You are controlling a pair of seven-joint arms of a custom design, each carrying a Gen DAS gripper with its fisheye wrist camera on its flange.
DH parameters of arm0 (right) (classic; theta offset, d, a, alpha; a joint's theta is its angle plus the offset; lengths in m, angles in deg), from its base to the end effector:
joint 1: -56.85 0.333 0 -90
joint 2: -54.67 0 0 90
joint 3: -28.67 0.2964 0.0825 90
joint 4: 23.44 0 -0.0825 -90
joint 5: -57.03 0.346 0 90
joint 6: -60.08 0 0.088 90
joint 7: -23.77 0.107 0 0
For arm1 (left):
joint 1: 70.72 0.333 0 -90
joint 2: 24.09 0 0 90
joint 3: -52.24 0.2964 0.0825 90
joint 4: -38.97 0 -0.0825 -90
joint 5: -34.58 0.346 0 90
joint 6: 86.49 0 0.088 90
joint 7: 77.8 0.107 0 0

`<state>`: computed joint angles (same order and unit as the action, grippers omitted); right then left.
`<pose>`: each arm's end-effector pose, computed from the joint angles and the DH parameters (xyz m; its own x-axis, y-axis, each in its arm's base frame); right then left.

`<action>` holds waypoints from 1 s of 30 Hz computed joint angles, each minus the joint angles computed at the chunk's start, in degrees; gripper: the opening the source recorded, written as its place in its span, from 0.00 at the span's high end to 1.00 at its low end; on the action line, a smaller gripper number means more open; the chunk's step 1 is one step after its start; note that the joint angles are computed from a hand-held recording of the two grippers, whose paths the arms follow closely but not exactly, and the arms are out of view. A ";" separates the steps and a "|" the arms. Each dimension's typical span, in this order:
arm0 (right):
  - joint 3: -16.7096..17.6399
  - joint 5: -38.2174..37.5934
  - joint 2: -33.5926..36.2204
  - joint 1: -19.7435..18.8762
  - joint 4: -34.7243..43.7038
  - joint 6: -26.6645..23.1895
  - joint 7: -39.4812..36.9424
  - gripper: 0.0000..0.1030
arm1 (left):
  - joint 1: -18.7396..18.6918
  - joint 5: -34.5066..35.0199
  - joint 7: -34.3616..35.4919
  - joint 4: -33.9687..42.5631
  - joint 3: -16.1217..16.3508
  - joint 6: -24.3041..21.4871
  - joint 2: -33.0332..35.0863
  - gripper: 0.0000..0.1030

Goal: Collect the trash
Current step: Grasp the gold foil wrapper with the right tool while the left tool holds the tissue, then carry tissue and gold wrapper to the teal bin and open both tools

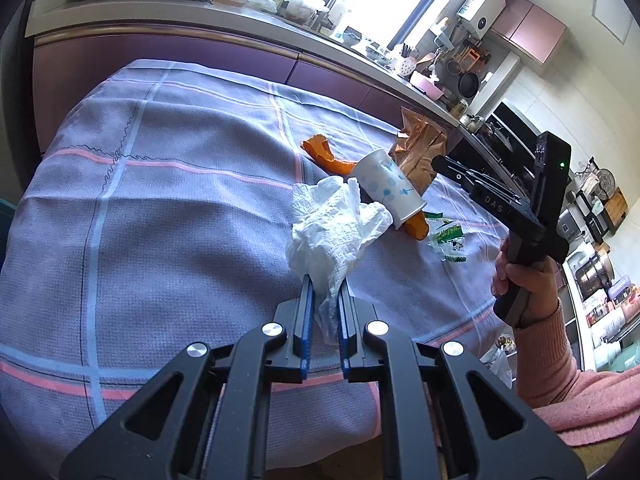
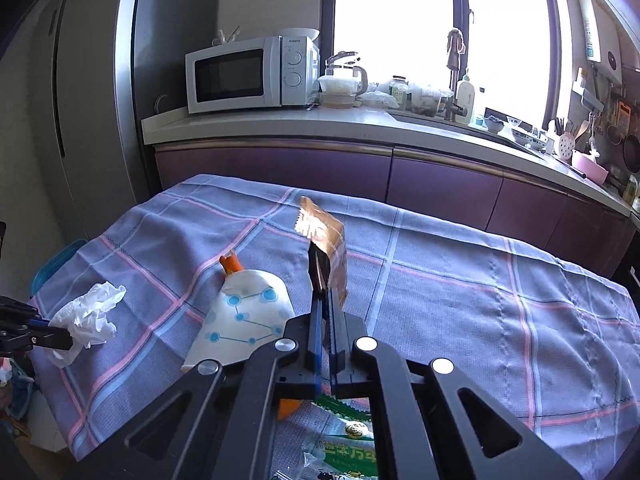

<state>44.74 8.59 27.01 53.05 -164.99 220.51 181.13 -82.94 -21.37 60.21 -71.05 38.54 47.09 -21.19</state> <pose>0.4022 0.1370 0.5319 -0.2280 -0.9735 -0.0149 -0.5425 0.1398 -0.8283 0.5084 -0.2601 0.5048 -0.6997 -0.5424 0.4650 -0.6953 0.3673 -0.6178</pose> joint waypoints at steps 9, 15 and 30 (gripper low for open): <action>1.11 0.62 -1.34 -0.27 1.27 1.63 -0.18 0.98 | 1.18 -3.19 1.53 -0.86 1.25 0.80 -1.67 0.89; 0.70 2.92 -1.37 -0.30 0.61 3.21 -0.16 0.99 | 1.77 -3.61 1.60 -1.69 1.96 1.07 -2.18 0.89; 3.50 9.93 0.60 -0.49 4.20 12.82 -6.10 0.99 | 3.59 -6.00 3.40 -3.93 4.26 3.51 -5.25 0.89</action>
<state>48.24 18.53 27.61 52.56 -160.79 233.33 175.04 -79.35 -27.37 63.62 -74.98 42.80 50.60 -26.44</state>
